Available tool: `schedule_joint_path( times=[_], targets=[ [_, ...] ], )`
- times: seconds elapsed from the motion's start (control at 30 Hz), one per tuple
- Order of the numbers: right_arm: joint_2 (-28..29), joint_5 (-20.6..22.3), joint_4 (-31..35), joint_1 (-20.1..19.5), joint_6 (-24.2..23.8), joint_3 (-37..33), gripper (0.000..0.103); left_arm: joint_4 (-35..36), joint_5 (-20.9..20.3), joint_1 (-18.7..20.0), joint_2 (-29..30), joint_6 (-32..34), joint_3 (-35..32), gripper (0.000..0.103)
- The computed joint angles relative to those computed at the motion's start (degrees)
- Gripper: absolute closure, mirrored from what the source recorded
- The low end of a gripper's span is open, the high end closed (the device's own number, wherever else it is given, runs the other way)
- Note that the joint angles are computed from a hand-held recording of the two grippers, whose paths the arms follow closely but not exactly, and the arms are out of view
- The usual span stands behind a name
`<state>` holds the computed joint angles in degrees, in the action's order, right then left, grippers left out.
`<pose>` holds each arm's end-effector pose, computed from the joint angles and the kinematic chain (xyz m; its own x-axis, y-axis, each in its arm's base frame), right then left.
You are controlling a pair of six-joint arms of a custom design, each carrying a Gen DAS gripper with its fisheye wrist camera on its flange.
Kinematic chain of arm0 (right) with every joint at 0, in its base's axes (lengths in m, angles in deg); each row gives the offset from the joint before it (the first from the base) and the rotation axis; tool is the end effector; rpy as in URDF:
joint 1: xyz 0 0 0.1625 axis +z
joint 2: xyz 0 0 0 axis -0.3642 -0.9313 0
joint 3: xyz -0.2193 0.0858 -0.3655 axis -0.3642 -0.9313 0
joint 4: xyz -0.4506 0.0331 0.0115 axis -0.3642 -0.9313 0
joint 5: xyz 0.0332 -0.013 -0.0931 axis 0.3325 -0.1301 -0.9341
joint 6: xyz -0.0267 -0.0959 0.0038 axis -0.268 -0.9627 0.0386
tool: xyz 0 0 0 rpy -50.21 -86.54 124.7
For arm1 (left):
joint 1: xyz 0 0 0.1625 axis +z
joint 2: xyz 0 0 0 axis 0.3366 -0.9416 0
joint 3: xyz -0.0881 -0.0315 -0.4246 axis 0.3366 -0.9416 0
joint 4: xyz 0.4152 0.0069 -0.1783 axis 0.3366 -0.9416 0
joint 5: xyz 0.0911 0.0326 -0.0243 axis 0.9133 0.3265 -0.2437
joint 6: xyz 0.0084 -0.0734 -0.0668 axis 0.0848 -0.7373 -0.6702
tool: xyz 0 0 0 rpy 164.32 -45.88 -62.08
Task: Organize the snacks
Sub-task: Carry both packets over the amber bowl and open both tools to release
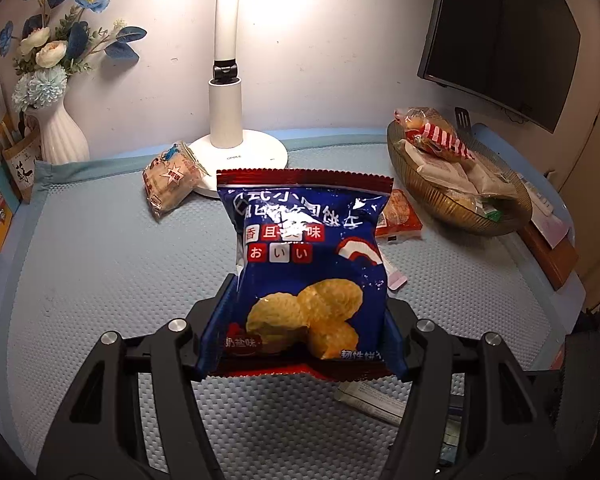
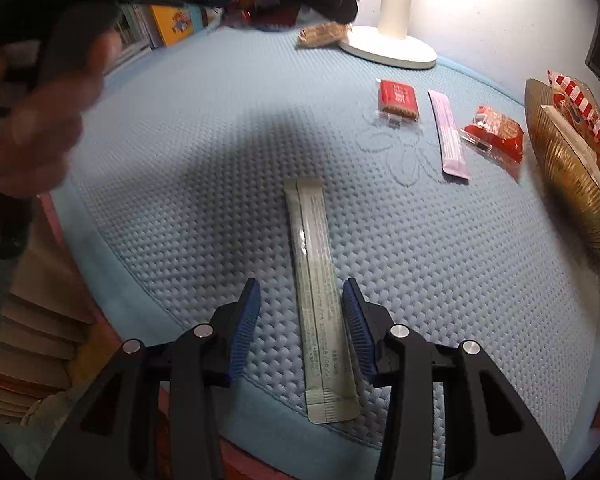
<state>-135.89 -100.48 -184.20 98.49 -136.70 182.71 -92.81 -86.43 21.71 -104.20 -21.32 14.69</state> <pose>-0.0140 -0.5312 0.2409 -0.5652 -0.6463 0.5127 -0.7347 0.6770 0.0434 -0.3725 -0.6034 -0.0740 -0.7869 0.1720 -0.5926 0.5138 0.7145 -0.4749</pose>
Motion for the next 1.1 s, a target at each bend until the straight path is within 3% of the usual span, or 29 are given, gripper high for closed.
schedule_joint_path(
  times=[0.13, 0.2, 0.23, 0.27, 0.33, 0.4, 0.47, 0.63, 0.7, 0.83, 1.0, 1.07, 1.1],
  targets=[
    [-0.61, 2.12, 0.41, -1.20, 0.95, -0.58, 0.061, 1.28, -0.69, 0.28, 0.36, -0.13, -0.67, 0.040],
    [0.62, 0.28, -2.46, -1.33, -0.59, -0.59, 0.067, 1.26, -0.70, 0.22, 0.80, 0.11, -1.14, 0.040],
    [0.31, 1.46, -3.46, -1.66, -2.29, 0.09, 0.072, 1.32, -0.67, 0.18, 1.08, 0.27, -1.51, 0.040],
    [0.13, 1.87, -3.74, -1.83, -3.83, 0.51, 0.081, 1.73, -0.44, 0.12, 1.41, 0.26, -2.04, 0.040],
    [-0.47, 2.33, -5.25, -1.96, -5.42, 1.73, 0.084, 4.03, 1.31, -0.26, 2.36, -0.11, -3.79, 0.040],
    [-1.86, 4.01, -1.92, -2.80, -4.30, 1.30, 0.084, 4.15, 1.67, -0.65, 3.56, 1.84, -5.65, 0.040],
    [-3.59, 6.65, 2.76, -4.10, -1.88, -0.31, 0.084, 3.08, -1.56, -0.38, 4.30, 4.18, -7.45, 0.040],
    [-7.88, 15.22, 12.59, -7.83, 4.29, -7.72, 0.084, 0.13, -17.87, 2.71, 6.77, 7.26, -13.54, 0.040],
    [-9.08, 19.89, 15.84, -9.68, 7.26, -11.90, 0.084, 2.21, -21.00, 3.32, 9.33, 7.85, -18.72, 0.040],
    [-7.90, 25.42, 15.06, -11.46, 14.27, -20.15, 0.084, 8.59, -22.45, 2.73, 16.86, 13.03, -32.45, 0.040],
    [-1.58, 24.85, 9.33, -10.24, 24.81, -30.09, 0.083, 18.89, -21.33, 2.41, 29.12, 14.64, -54.36, 0.038],
    [2.11, 23.92, 8.85, -9.39, 28.81, -34.76, 0.081, 19.78, -16.54, 1.75, 32.27, 16.07, -59.34, 0.018],
    [2.95, 24.18, 9.36, -9.36, 29.17, -36.25, 0.074, 19.01, -15.45, 1.64, 32.06, 16.36, -58.74, 0.019]
  ],
)
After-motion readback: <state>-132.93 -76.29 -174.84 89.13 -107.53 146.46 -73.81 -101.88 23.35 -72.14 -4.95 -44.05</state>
